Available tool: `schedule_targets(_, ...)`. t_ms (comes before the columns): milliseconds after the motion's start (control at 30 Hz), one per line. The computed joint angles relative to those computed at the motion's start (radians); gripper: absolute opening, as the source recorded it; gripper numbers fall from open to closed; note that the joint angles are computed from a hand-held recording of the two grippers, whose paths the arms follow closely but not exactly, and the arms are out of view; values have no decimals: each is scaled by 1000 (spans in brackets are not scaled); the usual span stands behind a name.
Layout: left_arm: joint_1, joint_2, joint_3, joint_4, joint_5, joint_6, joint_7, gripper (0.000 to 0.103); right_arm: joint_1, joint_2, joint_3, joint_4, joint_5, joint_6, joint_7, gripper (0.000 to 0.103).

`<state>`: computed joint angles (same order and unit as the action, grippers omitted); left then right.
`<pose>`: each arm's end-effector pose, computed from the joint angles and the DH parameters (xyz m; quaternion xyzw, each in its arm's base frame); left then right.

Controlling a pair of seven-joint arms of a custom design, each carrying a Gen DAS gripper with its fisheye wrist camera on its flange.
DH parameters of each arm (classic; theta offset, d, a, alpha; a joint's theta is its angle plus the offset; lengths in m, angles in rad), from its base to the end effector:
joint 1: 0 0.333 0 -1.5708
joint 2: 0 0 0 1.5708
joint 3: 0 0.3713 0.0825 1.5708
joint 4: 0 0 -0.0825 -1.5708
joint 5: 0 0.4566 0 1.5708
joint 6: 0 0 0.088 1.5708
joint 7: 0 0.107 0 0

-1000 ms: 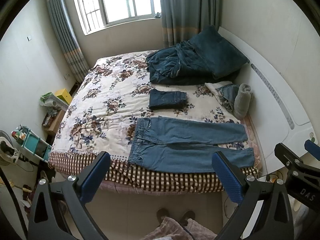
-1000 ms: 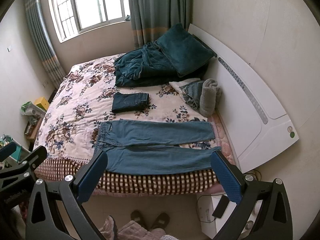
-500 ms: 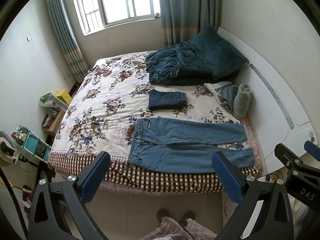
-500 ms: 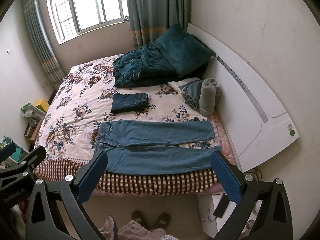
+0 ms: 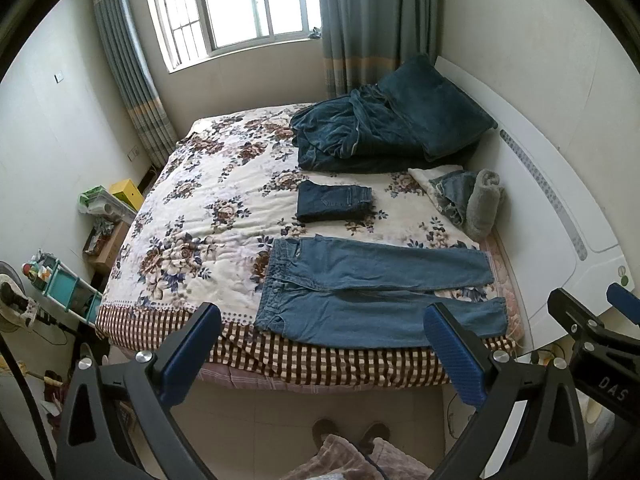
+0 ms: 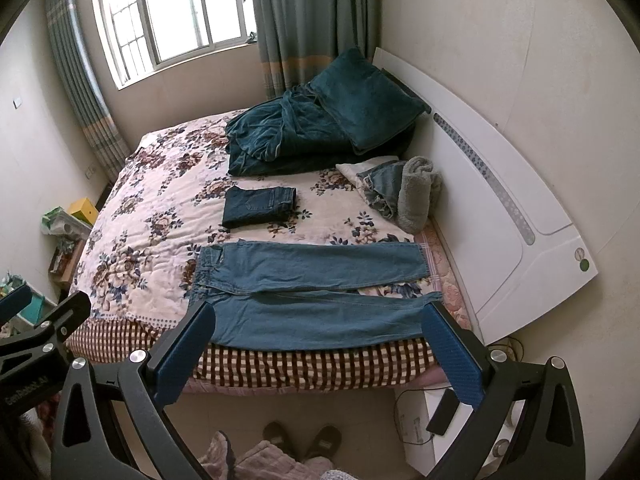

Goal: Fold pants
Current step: 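Move both tools toward the flat light blue jeans on the bed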

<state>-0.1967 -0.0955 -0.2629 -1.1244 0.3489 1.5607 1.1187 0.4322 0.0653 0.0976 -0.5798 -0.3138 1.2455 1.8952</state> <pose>0.4794 -0.2131 0.9736 -0.6996 0.6419 -0.1859 0.2528 0.4049 0.1852 1.0777 -0.6740 0.6673 -0.2182 0.2300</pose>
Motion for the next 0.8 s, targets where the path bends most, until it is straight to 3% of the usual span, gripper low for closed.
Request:
schedule_targets(400, -4, 3, 2, 2, 4, 3, -2, 103, -18, -20, 7, -36, 10, 20, 2, 103)
schedule_targets(800, -4, 1, 3, 0, 3, 8, -1, 103, 3, 36, -14, 68, 5, -23, -13, 103)
